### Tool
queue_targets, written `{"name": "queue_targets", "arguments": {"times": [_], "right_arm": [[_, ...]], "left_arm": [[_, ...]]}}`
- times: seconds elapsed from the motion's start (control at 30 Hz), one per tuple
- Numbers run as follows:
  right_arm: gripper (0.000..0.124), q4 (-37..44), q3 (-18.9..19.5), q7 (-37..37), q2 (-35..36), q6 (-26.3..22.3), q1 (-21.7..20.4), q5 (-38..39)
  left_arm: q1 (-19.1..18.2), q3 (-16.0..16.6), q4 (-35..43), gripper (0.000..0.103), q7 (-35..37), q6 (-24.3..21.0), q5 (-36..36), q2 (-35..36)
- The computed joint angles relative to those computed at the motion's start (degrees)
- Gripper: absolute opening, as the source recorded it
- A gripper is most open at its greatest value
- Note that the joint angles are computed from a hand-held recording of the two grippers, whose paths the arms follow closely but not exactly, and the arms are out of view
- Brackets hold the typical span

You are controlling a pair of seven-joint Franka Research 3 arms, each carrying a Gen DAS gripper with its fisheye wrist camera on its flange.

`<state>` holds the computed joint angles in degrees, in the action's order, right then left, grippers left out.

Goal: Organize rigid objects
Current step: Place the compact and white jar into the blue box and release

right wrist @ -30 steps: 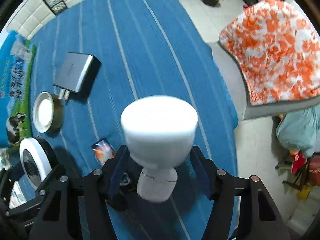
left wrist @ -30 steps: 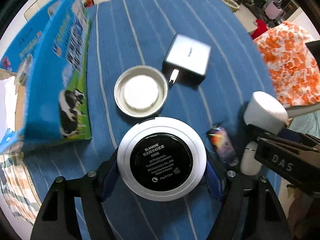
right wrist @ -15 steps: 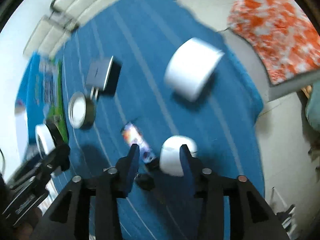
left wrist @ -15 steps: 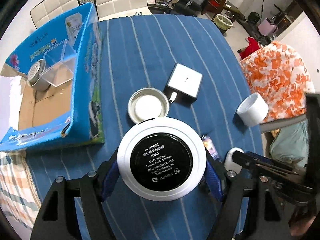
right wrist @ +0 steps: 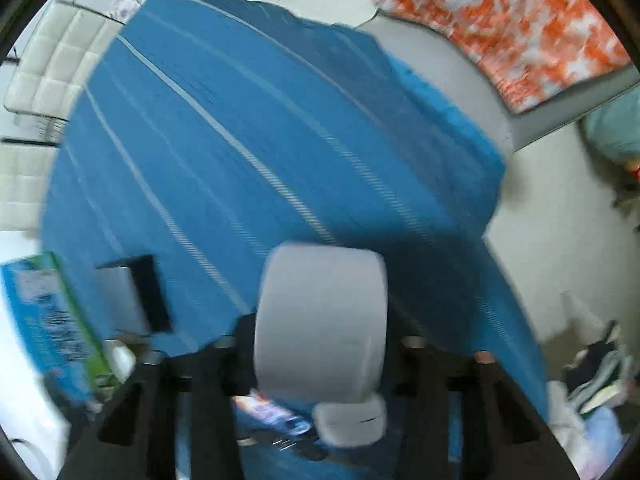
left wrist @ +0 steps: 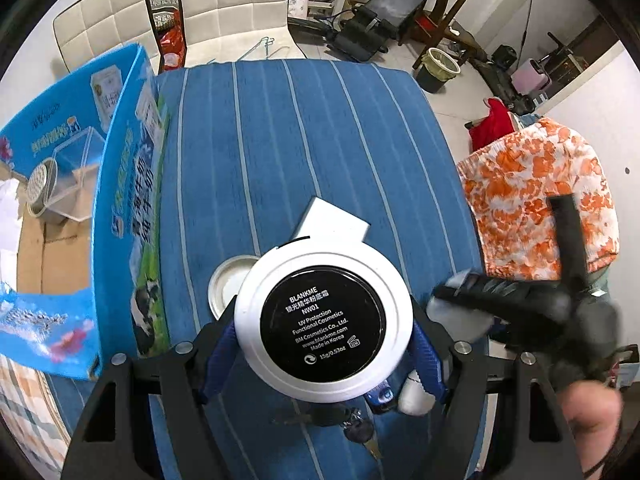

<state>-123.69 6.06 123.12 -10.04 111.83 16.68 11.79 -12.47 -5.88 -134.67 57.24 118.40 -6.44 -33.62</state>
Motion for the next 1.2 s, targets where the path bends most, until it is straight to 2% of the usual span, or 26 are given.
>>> {"name": "queue_targets", "arguments": {"times": [0.17,0.27,0.4,0.5,0.63,0.73,0.8,0.97,1.07,1.2], "right_arm": [[0.04,-2.5,1.3,-2.0,-5.5,0.0,1.2,-1.4],[0.04,-2.3,2.1,-5.1,-9.2,0.0,2.9,0.8],[0.04,2.3,4.1,-8.5,-10.8,-0.3,6.4,5.1],[0.04,8.1,6.4,-9.4,-9.2,0.0,9.2,6.9],[0.04,17.6,9.9,-8.5,-2.5,1.6,13.1,6.3],[0.04,25.2,12.1,-5.5,5.2,2.2,16.5,2.2],[0.04,31.1,12.8,-2.7,11.1,0.7,19.4,-0.8],[0.04,43.9,11.2,2.3,25.0,-5.0,26.2,-6.8],[0.04,51.8,8.9,3.8,32.8,-10.0,29.7,-8.7],[0.04,61.3,6.0,4.0,41.2,-16.6,33.4,-10.2]], "left_arm": [[0.3,0.5,-0.6,0.073,0.8,-1.4,0.6,-1.8],[0.4,1.1,-0.9,0.073,1.9,-3.2,1.0,-4.5],[1.5,3.1,-1.0,0.073,3.3,-7.6,1.8,-10.4],[3.5,4.9,0.1,0.073,5.0,-11.8,3.8,-14.9],[7.5,8.0,2.6,0.073,8.2,-17.4,8.5,-19.4],[10.8,9.9,3.1,0.073,10.8,-19.7,12.1,-21.0],[12.9,11.9,2.8,0.073,12.5,-20.3,13.7,-21.2],[17.7,17.4,0.1,0.073,18.3,-17.7,15.6,-17.6],[19.8,21.4,-0.1,0.073,22.9,-16.1,14.2,-12.1],[21.8,23.7,0.4,0.073,27.3,-12.6,12.4,-3.5]]}}
